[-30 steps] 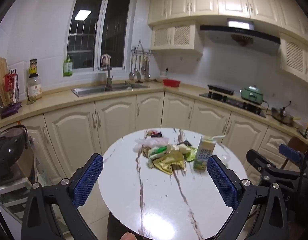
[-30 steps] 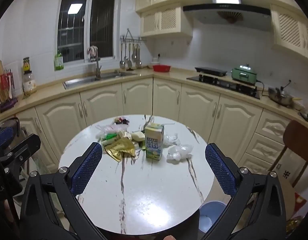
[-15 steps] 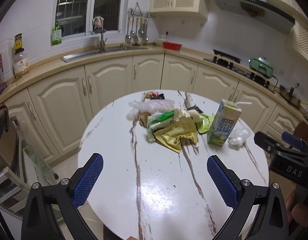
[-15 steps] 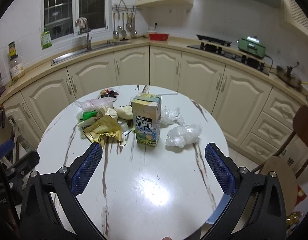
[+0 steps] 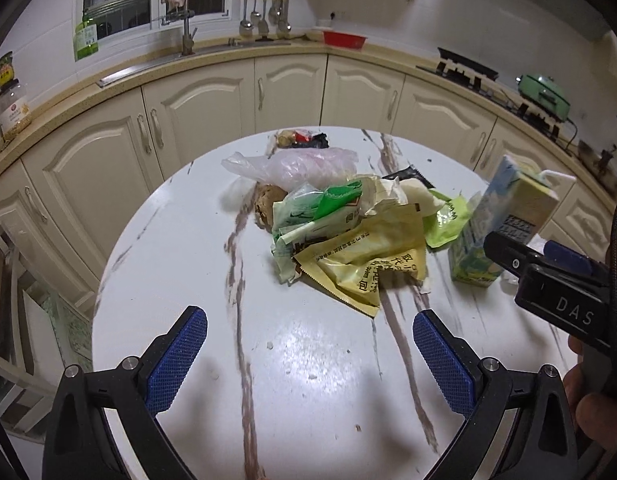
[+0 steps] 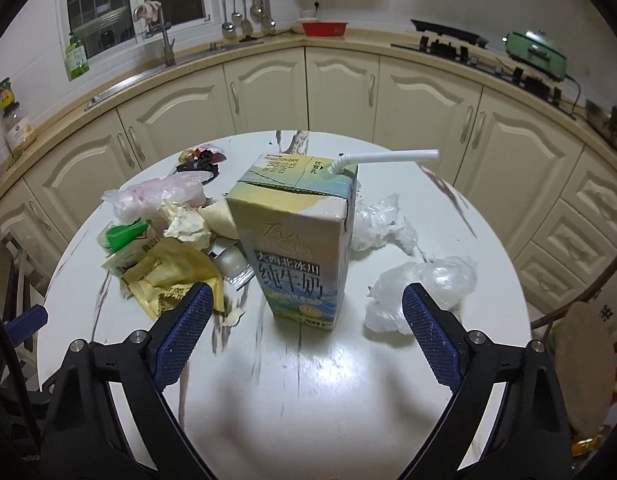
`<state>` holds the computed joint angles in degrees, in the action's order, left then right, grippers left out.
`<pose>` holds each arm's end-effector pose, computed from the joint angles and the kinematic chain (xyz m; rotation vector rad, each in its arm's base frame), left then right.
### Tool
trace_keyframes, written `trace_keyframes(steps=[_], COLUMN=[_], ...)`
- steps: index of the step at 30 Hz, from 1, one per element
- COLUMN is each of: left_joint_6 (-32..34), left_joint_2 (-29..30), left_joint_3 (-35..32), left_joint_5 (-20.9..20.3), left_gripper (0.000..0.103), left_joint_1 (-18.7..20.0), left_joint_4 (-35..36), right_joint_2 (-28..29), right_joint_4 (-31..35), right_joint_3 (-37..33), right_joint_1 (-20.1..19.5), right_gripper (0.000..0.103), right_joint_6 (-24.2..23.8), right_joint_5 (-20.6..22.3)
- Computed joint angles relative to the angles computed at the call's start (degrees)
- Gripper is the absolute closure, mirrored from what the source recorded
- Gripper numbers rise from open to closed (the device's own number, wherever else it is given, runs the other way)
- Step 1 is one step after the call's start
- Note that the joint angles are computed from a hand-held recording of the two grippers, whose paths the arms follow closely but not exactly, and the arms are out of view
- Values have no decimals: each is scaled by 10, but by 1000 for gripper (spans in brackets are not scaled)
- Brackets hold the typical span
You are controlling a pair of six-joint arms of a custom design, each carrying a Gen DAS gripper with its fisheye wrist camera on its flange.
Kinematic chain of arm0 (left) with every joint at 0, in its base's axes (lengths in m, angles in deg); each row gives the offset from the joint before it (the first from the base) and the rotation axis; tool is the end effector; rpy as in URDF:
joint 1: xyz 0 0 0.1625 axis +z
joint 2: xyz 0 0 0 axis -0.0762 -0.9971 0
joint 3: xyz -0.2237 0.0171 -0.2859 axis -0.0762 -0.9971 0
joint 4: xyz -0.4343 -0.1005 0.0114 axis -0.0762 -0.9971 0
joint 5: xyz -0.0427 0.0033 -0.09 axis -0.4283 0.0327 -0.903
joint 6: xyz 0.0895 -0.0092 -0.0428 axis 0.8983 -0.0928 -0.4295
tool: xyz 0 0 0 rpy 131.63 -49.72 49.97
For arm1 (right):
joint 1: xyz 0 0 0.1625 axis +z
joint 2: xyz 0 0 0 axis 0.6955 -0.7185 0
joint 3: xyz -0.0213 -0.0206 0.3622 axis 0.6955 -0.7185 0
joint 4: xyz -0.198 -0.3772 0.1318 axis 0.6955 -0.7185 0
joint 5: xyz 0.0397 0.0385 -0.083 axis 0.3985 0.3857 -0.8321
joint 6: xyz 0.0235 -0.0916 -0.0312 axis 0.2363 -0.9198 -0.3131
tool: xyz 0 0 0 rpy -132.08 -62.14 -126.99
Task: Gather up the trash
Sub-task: 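Move both grippers toward the trash pile on the table, then grasp the milk carton with the right gripper while the left gripper grasps the yellow wrapper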
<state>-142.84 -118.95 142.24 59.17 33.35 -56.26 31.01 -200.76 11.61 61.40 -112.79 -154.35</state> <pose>-0.4148 -0.4812 0.2455 -0.0898 2.1610 -1.0113 0.2752 -0.6813 0.2660 0.7699 -2.3580 0.6754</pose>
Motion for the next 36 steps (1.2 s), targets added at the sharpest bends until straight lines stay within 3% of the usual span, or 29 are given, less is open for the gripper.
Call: trace_keyframes(steps=[4, 7, 8, 12, 24, 28, 33, 36], left_joint_6=[39, 65, 71, 104, 132, 152, 164, 179], left_joint_2=[17, 29, 33, 49, 99, 101, 113, 120], left_joint_3=[-10, -17, -19, -28, -85, -84, -99, -107], left_joint_5=[-1, -1, -1, -3, -27, -29, -24, -15], left_gripper=[3, 3, 3, 3, 10, 10, 8, 13], left_joint_1=[23, 34, 37, 48, 96, 98, 106, 112], left_joint_4=[-38, -60, -66, -97, -122, -159, -156, -159], right_joint_2=[21, 34, 38, 34, 14, 11, 13, 13], right_joint_4=[11, 24, 33, 39, 76, 79, 89, 89], right_joint_3=[-24, -44, -49, -51, -49, -47, -53, -53], right_joint_1=[-7, -13, -15, -24, -41, -43, -46, -45], right_gripper=[16, 32, 48, 55, 55, 55, 55, 55], right_joint_6=[11, 9, 13, 8, 16, 12, 13, 14], right_joint_5=[10, 19, 25, 54, 89, 94, 100, 100])
